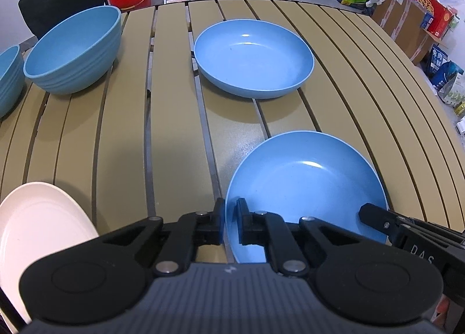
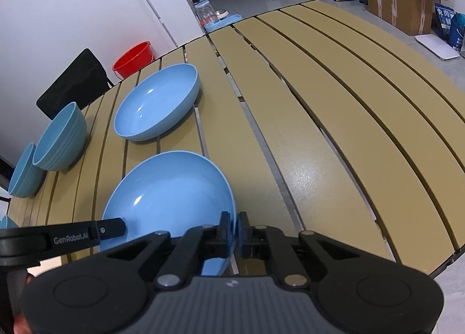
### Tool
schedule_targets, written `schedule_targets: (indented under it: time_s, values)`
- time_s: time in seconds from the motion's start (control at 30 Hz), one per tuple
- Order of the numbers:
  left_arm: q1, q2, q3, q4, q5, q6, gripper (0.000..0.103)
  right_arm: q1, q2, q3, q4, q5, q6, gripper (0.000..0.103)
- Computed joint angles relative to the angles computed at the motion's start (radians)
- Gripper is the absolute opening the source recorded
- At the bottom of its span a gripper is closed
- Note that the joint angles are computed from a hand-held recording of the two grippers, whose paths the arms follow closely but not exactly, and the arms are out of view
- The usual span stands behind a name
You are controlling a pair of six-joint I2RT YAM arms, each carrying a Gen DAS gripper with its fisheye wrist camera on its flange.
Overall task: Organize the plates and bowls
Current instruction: 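Lift the shallow blue dish with both grippers and carry it over the cream plate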
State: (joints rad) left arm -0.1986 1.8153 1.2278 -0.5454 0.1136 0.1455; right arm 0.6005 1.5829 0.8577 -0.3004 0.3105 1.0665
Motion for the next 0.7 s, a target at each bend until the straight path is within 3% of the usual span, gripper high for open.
schedule_targets:
  time_s: [0.7]
  values:
    - [0.021, -0.121, -0.057, -0.017, 0.028, 0.031, 0.009, 0.062, -0.086, 0.013, -0.099, 0.069, 0.044, 0.005]
